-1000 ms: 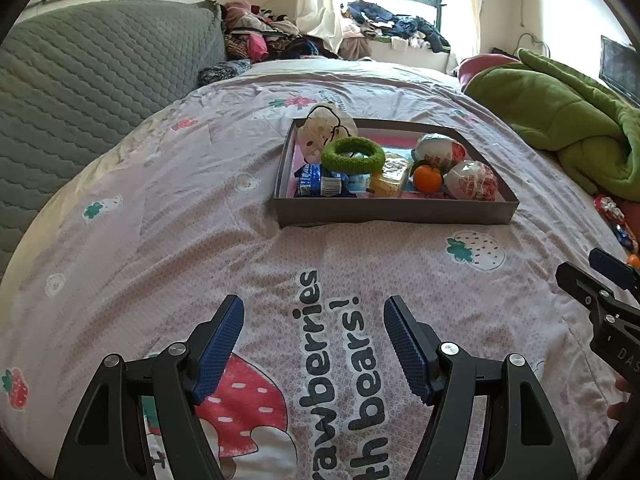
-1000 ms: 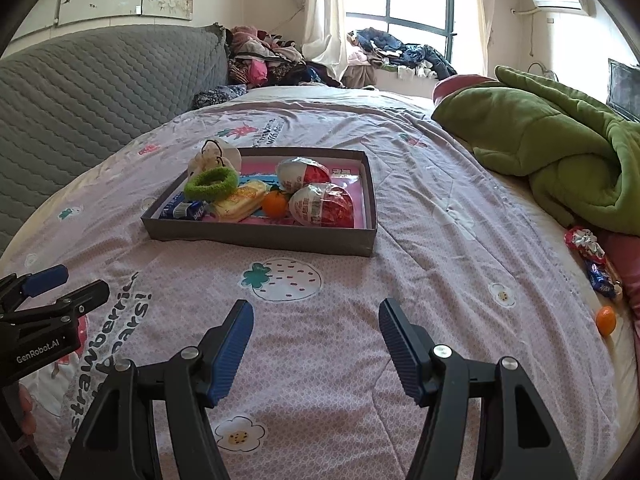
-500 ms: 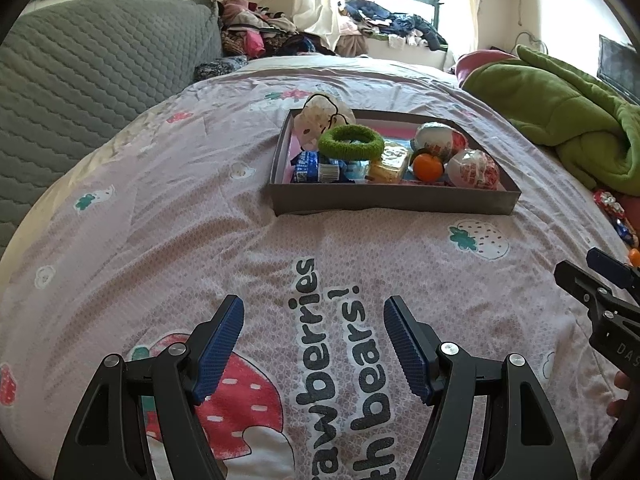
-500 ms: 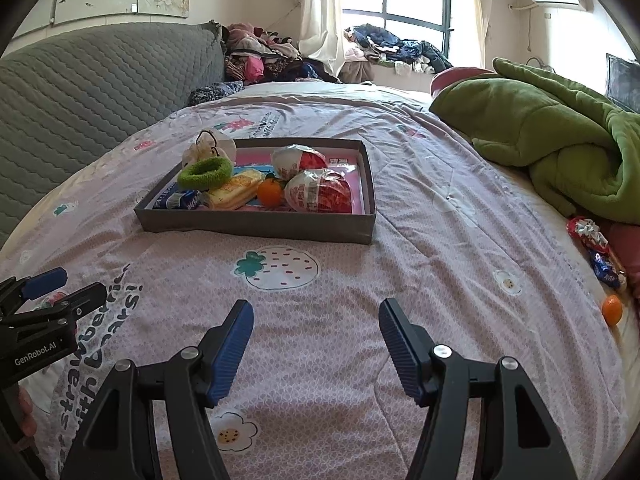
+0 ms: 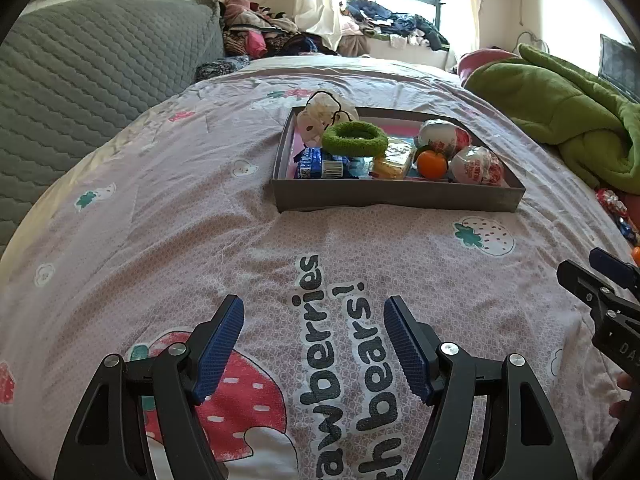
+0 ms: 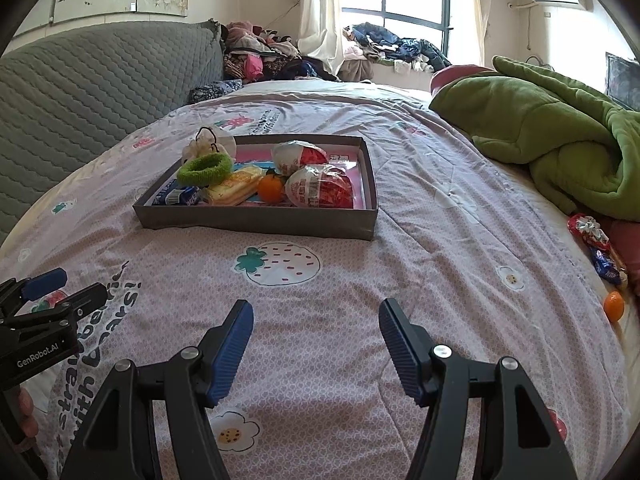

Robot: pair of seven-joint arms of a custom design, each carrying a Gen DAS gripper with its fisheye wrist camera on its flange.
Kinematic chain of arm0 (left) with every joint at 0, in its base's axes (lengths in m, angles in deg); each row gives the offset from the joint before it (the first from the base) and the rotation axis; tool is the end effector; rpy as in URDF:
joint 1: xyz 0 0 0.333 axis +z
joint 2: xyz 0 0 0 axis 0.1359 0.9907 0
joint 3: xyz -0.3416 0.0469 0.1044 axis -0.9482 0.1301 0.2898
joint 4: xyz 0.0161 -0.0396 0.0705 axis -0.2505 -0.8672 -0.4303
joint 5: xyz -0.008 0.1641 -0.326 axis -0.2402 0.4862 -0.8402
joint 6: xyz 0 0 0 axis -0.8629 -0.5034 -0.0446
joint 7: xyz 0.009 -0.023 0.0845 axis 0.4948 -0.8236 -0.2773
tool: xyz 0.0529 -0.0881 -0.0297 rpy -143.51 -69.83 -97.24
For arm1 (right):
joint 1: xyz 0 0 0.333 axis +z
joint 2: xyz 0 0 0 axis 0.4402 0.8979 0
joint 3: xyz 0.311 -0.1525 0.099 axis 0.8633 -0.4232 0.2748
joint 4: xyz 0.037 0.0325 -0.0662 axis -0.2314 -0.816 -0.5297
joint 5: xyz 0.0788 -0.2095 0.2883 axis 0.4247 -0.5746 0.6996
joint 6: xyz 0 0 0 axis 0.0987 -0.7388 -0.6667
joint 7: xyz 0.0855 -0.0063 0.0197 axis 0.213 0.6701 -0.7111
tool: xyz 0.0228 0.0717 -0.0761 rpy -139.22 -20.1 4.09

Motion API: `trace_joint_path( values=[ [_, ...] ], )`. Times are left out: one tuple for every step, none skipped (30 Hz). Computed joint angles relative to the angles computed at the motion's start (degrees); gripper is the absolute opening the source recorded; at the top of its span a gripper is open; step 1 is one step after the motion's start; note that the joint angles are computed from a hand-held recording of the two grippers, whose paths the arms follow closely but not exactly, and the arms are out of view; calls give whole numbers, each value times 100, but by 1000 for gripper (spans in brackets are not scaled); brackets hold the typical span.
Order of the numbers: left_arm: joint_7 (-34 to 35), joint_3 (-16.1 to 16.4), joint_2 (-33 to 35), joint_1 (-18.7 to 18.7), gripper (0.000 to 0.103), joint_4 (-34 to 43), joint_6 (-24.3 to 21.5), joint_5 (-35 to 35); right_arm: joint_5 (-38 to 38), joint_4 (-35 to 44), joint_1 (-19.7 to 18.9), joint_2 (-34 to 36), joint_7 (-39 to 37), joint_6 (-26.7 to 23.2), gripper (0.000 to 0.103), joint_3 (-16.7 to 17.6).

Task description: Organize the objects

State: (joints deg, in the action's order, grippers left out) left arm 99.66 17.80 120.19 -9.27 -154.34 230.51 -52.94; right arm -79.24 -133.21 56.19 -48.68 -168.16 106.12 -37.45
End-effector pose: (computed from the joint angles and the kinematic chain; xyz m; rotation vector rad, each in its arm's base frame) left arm 0.7550 -0.3068 0.4340 -1.1836 2.3207 -0.9157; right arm 0.6169 0.3175 0.4359 -1.3970 2.0722 -0.8755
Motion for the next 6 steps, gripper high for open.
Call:
trace_joint_path(
  values=[
    [0, -6, 3, 5, 74, 7, -6, -5, 7, 5, -1, 7, -2, -3, 65, 0],
    [27, -40, 10, 27, 74, 15, 0, -23, 14, 6, -1, 12, -1, -7, 65, -1],
    [65, -76, 9, 49, 74, 2, 30, -44, 38, 3, -7, 14, -14, -10, 65, 4],
    [108, -123, 5, 76, 74, -11, 48, -77, 61, 5, -7, 22, -17, -29, 65, 6],
    [190, -212, 10, 130, 74, -5, 27, -135, 66, -7, -6, 21, -8, -29, 65, 2],
    [216, -227, 3, 140, 74, -11, 7, -166, 84, -13, -13, 23, -14, -20, 65, 7]
  ],
)
